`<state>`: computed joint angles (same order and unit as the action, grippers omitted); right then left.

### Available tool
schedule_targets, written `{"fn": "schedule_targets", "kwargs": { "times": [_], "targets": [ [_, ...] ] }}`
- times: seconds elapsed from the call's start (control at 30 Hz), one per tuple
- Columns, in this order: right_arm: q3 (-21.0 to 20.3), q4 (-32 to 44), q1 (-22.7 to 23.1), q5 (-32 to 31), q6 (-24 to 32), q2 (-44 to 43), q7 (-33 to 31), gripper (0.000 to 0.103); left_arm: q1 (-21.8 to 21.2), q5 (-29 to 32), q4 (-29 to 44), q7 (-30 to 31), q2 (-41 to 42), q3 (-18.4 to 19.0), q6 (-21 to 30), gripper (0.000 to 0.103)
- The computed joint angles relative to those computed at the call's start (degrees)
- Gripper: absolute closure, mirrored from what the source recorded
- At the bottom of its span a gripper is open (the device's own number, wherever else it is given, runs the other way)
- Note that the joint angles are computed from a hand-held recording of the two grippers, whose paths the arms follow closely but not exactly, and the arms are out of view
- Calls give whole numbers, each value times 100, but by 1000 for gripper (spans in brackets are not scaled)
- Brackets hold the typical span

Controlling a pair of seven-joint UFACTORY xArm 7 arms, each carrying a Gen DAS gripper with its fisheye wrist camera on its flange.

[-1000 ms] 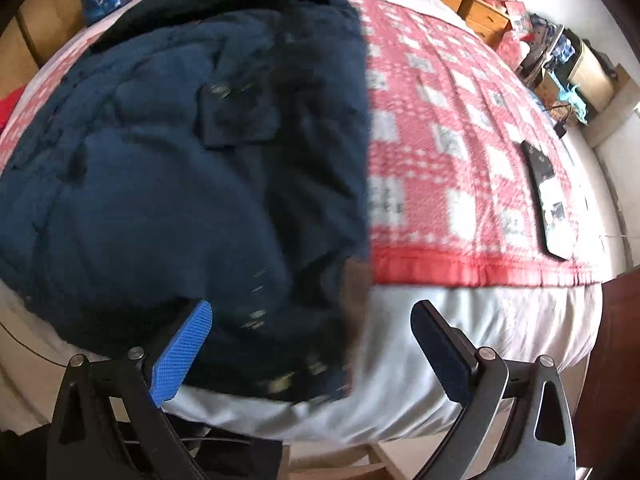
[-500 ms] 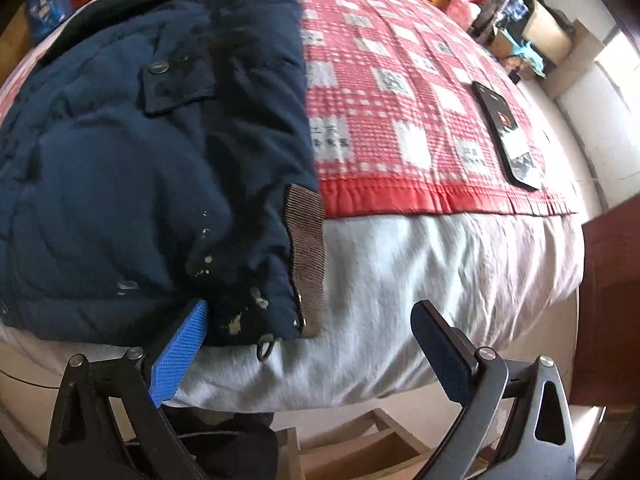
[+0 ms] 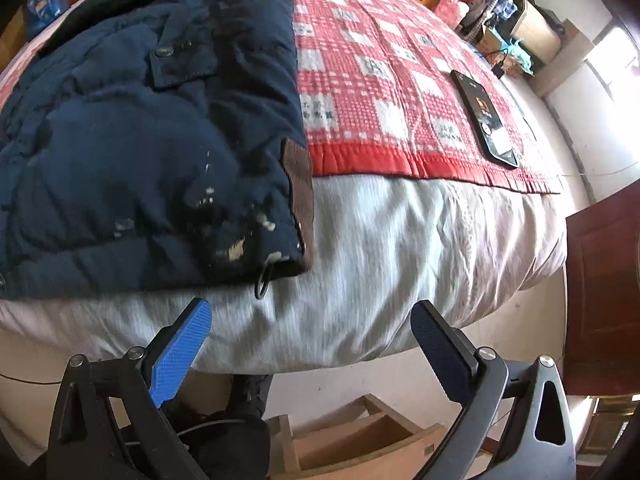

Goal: Fold large clothes

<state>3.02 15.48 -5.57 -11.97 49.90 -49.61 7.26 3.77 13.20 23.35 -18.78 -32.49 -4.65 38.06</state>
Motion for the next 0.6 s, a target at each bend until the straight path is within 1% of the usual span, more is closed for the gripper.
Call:
{"fn": "schedule_targets", "kwargs": {
  "times": [0.03, 0.1, 0.17, 0.2, 0.27, 0.3, 0.37, 0.47, 0.53, 0.6],
  "targets": [
    [13, -23, -10, -5, -12, -13, 23, 1, 49, 32, 35, -75, 85, -20, -109, 8],
    [56, -84, -108, -101, -84, -83, 95, 1, 239, 287, 202, -386, 410, -192, -446, 8],
    [49, -86, -316, -258, -232, -17, 174, 1, 352, 527, 356, -603, 625, -257, -729, 8],
    [41, -92, -468, -320, -264, -30, 287, 1, 478, 765, 442, -800, 692, -363, -881, 8],
    [-37, -108, -682, -386, -325, -66, 424, 1, 613, 1062, 544, -1078, 738, -432, -1069, 8],
    [-70, -129, -751, -410, -357, -92, 454, 1, 700, 1215, 614, -1249, 784, -486, -1115, 7],
    [-136, -148, -749, -421, -419, -86, 370, 1, 635, 1250, 710, -1277, 912, -418, -1080, 7],
    [-177, -246, -498, -294, -564, -133, 114, 1, 518, 1272, 852, -1335, 1144, -355, -933, 8],
    [-103, -320, -371, -249, -725, -100, 26, 1, 434, 1252, 931, -1414, 1259, -301, -892, 8],
    [-68, -333, -389, -197, -1061, 119, 107, 1, 400, 1344, 983, -1507, 1345, -280, -882, 8]
  ]
}}
